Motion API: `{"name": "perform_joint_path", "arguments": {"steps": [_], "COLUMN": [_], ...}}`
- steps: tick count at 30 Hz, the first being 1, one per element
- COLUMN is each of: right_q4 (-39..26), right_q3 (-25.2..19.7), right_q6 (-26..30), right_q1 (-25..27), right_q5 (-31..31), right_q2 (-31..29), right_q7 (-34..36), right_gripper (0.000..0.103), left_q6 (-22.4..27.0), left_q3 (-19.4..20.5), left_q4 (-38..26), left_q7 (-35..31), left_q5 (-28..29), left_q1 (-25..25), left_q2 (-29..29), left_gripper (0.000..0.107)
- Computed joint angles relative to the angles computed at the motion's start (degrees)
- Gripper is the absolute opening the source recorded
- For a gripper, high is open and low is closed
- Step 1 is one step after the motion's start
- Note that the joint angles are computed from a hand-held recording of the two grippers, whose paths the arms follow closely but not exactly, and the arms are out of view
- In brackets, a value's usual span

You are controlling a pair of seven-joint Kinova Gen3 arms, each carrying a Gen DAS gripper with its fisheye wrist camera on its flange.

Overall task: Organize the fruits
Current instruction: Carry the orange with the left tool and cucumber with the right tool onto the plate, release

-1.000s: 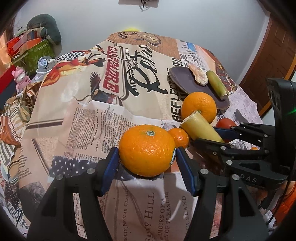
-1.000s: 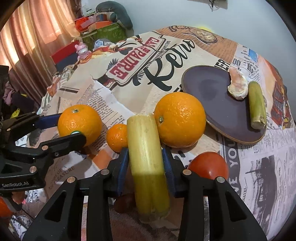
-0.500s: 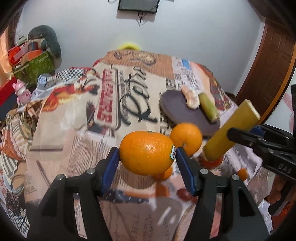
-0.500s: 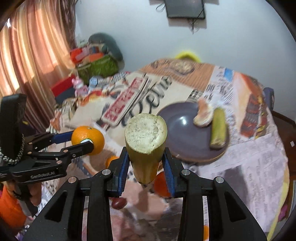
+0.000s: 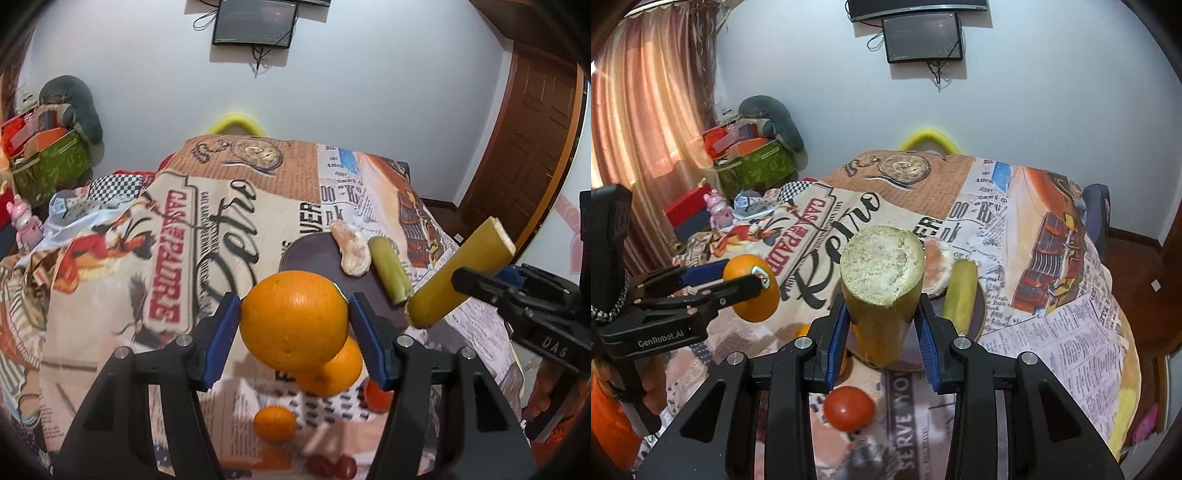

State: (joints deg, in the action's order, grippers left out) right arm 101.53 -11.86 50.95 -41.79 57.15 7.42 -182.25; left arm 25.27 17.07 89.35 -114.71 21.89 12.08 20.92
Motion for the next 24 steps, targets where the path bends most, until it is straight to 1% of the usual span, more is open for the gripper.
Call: {"name": "perform_joint_path", "arguments": {"steps": [3,9,10,11,12,13,15,17,20,24], "right_q4": [0.47,1.50,1.61,1.71,1.81,1.97,1.97,1.62,1.10,0.59], "right_q3": [0.37,1.83,2.09,2.35,2.67,2.98,3.59,4.17,4.98,6.19], "right_q6": [-1.26,-6.14,-6.89,-7.60,-8.66,-9.65,-11.55,-12.30,-13.60,-16.06], "right_q1": [0.96,3.45,3.83,4.16,4.67,5.05,5.98,6.33,6.93,8.08], "right_q5": [-0.64,-2.97,-3.47,-3.98,-4.75,-5.32,-6.98,-8.33,-10.80,-14.23], "right_q2": [0.02,0.75,1.01,1.22,1.48,1.64,2.13,2.79,3.71,4.24], "right_q7": [1.08,3.20,3.56,3.99,4.70,5.25,7.10,8.75,11.86,15.88], "right_gripper": [0.032,0.032,0.032,0.032,0.032,0.032,0.032,0.032,0.032,0.032], "left_q6": [0.57,2.73,3.19,3.48,4.70,6.04,7.00,7.86,8.92,9.52], "left_q3": [-0.85,-1.97,-1.81,-1.63,-1.01,-1.07,-0.48,-2.19,-1.87,-2.95], "left_q4": [-2.43,-7.53,-8.32,-9.04,-10.44,-11.88,-13.62,-15.24,-16.23,-16.79], "left_q7": [1.39,4.21,4.31,3.94,3.52,3.55,2.85,4.15,4.45,5.30], "left_q5": [-1.57,-5.08,-5.35,-5.28,-5.76,-6.08,-5.69,-7.19,-6.69,-7.76], "left_q1": [2.05,5.23,5.38,5.47,5.33,5.66,5.61,7.54,7.07,7.72], "left_q2": [1.69,5.54,6.19,6.82,7.67,8.38,9.58,10.59,11.81,12.65], "left_gripper": [0.059,0.058,0.054,0.034,0.021,0.021,0.022,0.022,0.022,0.022]}}
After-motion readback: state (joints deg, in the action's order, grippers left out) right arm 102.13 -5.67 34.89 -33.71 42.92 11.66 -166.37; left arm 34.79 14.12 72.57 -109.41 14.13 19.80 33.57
